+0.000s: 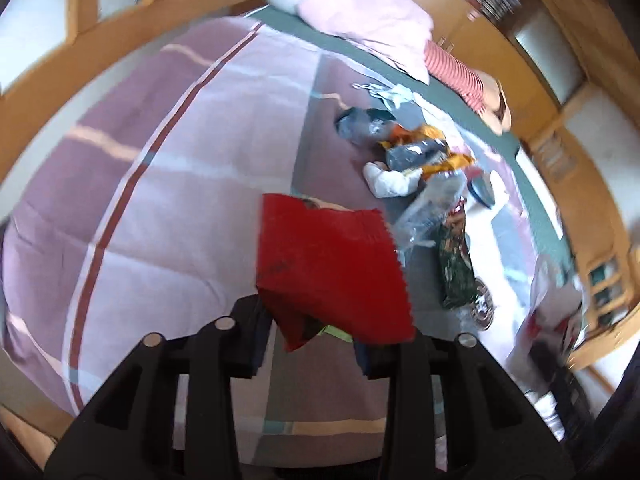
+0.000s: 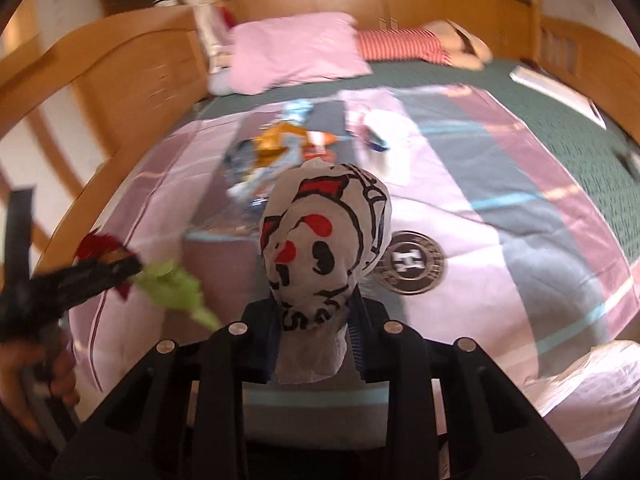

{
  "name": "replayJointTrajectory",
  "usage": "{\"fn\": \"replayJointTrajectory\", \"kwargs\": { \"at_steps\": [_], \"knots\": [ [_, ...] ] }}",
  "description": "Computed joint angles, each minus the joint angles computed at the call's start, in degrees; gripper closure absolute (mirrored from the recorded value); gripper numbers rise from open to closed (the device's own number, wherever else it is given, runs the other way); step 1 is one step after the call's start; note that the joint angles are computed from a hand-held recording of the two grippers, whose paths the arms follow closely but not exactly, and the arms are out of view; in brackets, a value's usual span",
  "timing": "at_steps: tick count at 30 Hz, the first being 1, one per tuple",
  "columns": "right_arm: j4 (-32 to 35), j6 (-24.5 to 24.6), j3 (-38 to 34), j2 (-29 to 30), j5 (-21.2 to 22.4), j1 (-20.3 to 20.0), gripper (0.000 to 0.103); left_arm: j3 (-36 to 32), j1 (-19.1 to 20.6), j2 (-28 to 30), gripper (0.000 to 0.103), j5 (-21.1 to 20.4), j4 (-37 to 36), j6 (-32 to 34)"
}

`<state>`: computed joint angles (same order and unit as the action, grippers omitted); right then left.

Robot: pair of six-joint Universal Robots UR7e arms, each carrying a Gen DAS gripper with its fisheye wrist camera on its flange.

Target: Collect trash

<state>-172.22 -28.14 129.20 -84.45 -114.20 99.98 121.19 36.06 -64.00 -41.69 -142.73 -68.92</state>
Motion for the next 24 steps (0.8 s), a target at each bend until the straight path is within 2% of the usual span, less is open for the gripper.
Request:
{"fn": "replayJointTrajectory", "kwargs": {
  "at_steps": [2,5,10,15,17,19,24],
  "knots": [
    [-3.3,-3.5,0.7,1.4,-2.2,1.8,0.073,0.6,-0.2,-0.9,0.068,0.7,0.9,-1.3],
    [-7.1,-5.5,1.5,2.1,-3.1,2.5,0.073,2.0,-0.7,-2.0,0.068,1.9,-0.8,-1.7],
    [-7.6,-5.7,1.7,2.5,-4.1,2.8,0.073,3.2,-1.6,-3.7,0.069,4.1,-0.6,-3.6],
    [-7.5,-5.2,1.7,2.6,-4.6,3.0,0.073,3.8,-1.1,-6.1,0.07,4.5,4.0,-10.6],
    [-7.5,-4.8,1.6,2.7,-4.7,3.0,0.073,3.8,-0.9,-6.9,0.065,4.6,6.6,-13.5],
    [-7.0,-4.3,1.5,2.6,-4.6,2.9,0.073,3.9,-0.6,-6.8,0.06,4.0,5.5,-13.1],
    [-6.9,-4.0,1.5,2.5,-4.5,2.8,0.073,3.6,-0.5,-6.0,0.06,3.6,4.5,-11.6]
  ]
}}
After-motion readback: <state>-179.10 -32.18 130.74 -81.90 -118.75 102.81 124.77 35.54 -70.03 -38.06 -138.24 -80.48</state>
